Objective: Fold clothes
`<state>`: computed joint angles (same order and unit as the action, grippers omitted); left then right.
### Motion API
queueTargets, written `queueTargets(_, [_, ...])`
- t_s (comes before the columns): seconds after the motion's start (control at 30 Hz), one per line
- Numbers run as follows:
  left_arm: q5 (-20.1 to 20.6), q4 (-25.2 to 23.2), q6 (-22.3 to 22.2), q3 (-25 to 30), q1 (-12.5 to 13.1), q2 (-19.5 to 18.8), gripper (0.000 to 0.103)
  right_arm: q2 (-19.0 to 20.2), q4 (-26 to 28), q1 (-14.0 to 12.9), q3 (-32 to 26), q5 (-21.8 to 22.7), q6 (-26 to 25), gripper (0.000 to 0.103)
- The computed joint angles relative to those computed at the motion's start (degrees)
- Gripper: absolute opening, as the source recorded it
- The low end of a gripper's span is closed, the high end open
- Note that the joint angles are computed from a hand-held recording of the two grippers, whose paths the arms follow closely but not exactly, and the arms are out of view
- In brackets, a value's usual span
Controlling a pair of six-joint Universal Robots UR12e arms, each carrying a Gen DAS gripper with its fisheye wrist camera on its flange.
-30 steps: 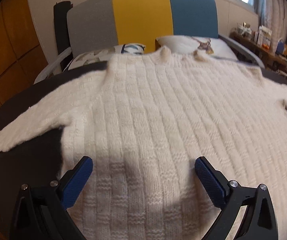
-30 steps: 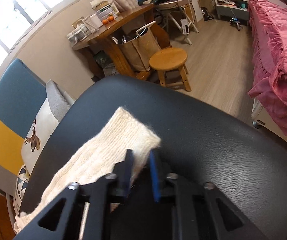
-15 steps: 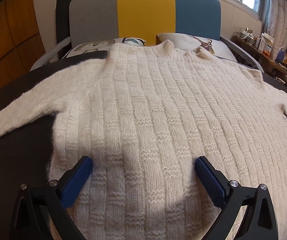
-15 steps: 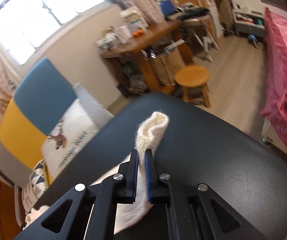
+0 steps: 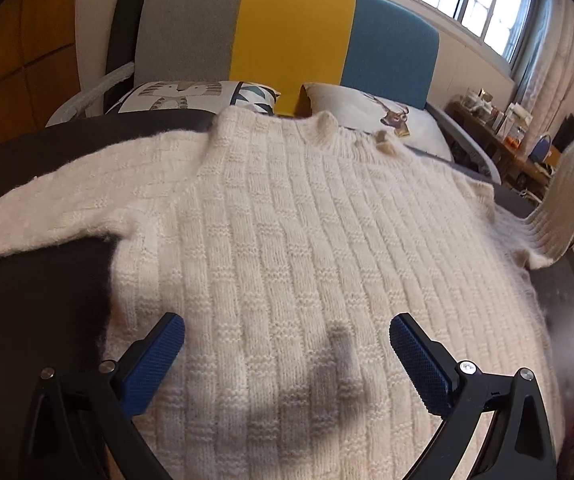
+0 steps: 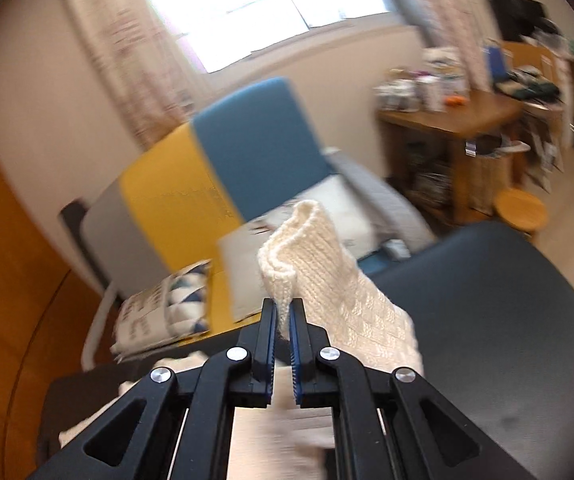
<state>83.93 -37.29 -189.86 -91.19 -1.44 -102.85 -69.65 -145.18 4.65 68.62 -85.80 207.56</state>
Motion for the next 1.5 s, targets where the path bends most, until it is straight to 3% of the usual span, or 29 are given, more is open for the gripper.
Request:
queueTargets(0.1, [-1.13, 0.14, -0.3, -0.69, 0.76, 0.8, 0.103, 2.9, 1.17, 2.82, -4.87, 0.47, -2.64, 0.005])
queueTargets(0.43, [-4.26, 1.23, -3.75, -3.96, 3.84, 3.3, 0.103, 13.7, 8.6, 9.92, -20.15, 8.22, -5.72, 0.005])
queueTargets(0.73, [-7.16, 1.01, -8.13, -3.53, 5.47, 2.82, 0.103, 19.66, 18.47, 13.21, -24.01, 12.22, -9.06, 0.005])
queueTargets(0.83, [-7.38, 0.59, -9.07, -2.17, 5.4, 1.92, 0.103, 19.99, 20.44, 13.52, -22.29, 12.88, -10.41, 0.005])
queueTargets(0.97, [-7.9, -0.63, -10.74, -0.04, 5.2, 0.44, 0.103, 20.18, 22.46, 13.07, -20.13, 18.35, -13.25, 0.01])
queueTargets(1.03, [-8.28, -1.58, -11.37, 1.04, 4.99, -0.38, 0.103, 19.91, 22.1, 12.69, -18.73, 20.69, -13.5, 0.022])
queueTargets(1.23, [-7.83, -5.49, -12.69, 3.96, 3.91, -2.57, 0.103, 13.75, 11.17, 10.15, -7.07, 26.01, -11.37, 0.025])
queueTargets(1.37, [-6.5, -7.07, -14.7, 5.8, 3.27, -3.77, 0.103, 8.05, 5.76, 8.04, 2.19, 21.85, -11.48, 0.023])
queueTargets(1.5, [-4.17, -8.23, -17.73, 7.69, 2.69, -4.99, 0.103, 4.24, 8.35, 7.38, 7.54, 14.19, -15.61, 0.023])
